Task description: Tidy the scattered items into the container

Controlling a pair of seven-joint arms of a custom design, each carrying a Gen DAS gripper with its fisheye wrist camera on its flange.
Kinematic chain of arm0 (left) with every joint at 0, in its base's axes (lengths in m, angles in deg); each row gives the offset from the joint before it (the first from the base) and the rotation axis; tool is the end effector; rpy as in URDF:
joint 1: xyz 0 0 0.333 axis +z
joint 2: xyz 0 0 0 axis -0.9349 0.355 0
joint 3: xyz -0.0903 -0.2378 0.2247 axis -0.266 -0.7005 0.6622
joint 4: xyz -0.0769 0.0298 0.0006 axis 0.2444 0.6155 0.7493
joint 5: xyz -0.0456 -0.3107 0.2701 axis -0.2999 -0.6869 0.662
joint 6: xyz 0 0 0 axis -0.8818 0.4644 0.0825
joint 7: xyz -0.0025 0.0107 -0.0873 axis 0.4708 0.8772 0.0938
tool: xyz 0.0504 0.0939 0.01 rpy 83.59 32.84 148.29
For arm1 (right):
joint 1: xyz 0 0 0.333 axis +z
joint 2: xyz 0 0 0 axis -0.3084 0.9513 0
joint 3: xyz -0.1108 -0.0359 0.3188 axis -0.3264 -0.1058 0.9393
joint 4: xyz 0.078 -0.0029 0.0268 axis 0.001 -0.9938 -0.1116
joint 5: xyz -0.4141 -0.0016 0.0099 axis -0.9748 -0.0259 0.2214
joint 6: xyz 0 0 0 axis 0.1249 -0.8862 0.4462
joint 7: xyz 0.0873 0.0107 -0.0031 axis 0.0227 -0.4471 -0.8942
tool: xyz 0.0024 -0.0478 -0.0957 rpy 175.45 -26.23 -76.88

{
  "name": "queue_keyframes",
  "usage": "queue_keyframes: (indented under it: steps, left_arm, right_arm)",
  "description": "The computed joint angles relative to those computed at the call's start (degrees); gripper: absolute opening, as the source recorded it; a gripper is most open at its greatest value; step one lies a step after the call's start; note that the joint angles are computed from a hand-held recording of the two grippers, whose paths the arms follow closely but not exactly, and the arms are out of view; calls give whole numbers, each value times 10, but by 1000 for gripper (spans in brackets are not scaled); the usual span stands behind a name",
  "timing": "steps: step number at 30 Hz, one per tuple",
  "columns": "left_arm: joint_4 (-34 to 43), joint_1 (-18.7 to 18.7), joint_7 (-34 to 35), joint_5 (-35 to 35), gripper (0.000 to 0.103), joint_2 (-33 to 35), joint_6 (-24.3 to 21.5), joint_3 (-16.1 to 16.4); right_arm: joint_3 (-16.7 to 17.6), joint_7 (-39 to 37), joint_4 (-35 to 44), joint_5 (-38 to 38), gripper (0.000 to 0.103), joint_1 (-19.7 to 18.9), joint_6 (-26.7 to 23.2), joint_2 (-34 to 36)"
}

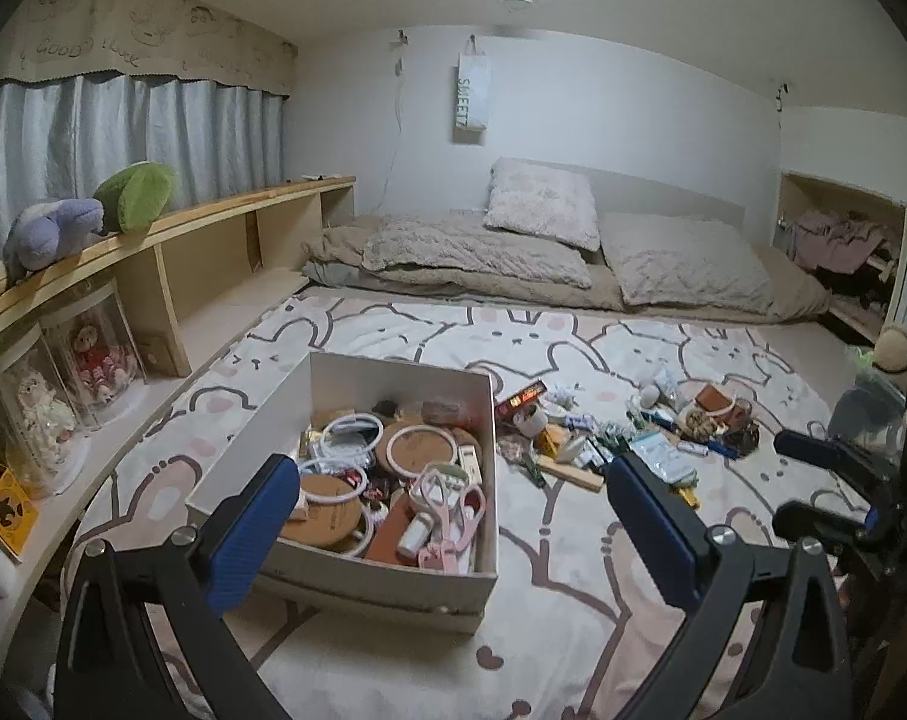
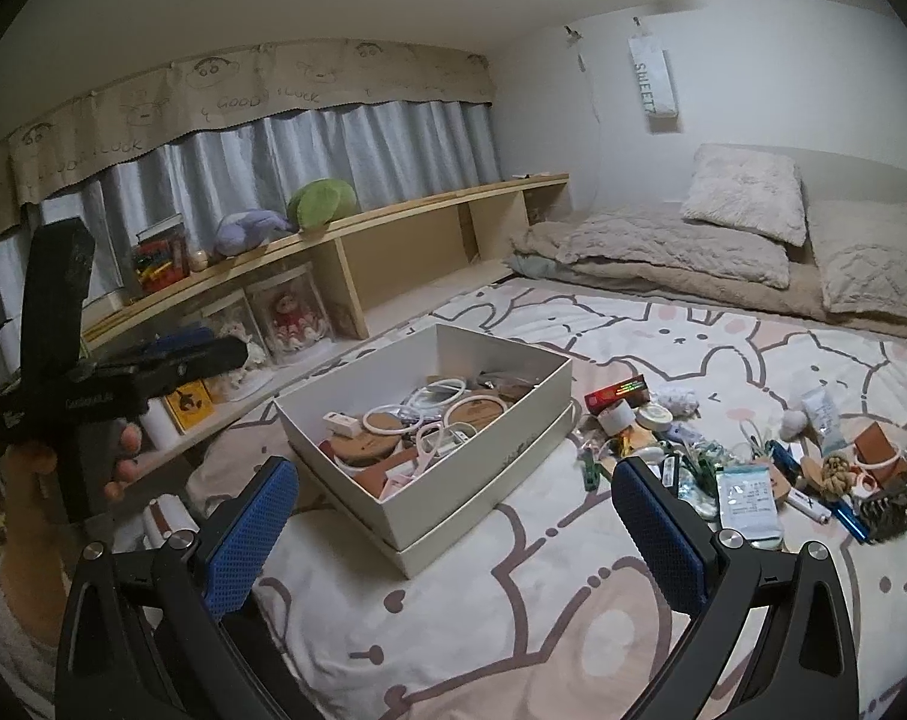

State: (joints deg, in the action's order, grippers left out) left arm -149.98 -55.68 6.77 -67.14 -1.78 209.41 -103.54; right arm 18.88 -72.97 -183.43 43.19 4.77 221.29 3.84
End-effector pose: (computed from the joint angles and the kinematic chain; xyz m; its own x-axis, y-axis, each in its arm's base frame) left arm 0.3505 -0.0419 0.6207 0.2808 -0.9594 0.0245 -0.4446 -0.1527 -0.8826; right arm 0.4881 0.1963 0.5829 0.8106 -0.5413 -0.2235 -0.3924 -0.2187 -0.8934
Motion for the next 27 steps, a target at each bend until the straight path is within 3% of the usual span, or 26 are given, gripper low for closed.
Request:
queue_keyframes:
  steps: [13,27]
  left_arm:
    - [-38,10,-43,18,103,-47,-2,-36]
    - [-66,3,-62,36,103,-59,-18,-41]
  right_arm:
    - [-3,-10,-21,6,103,-3,17,-11]
    - [-3,-22,-39,16,103,-2,33,-19]
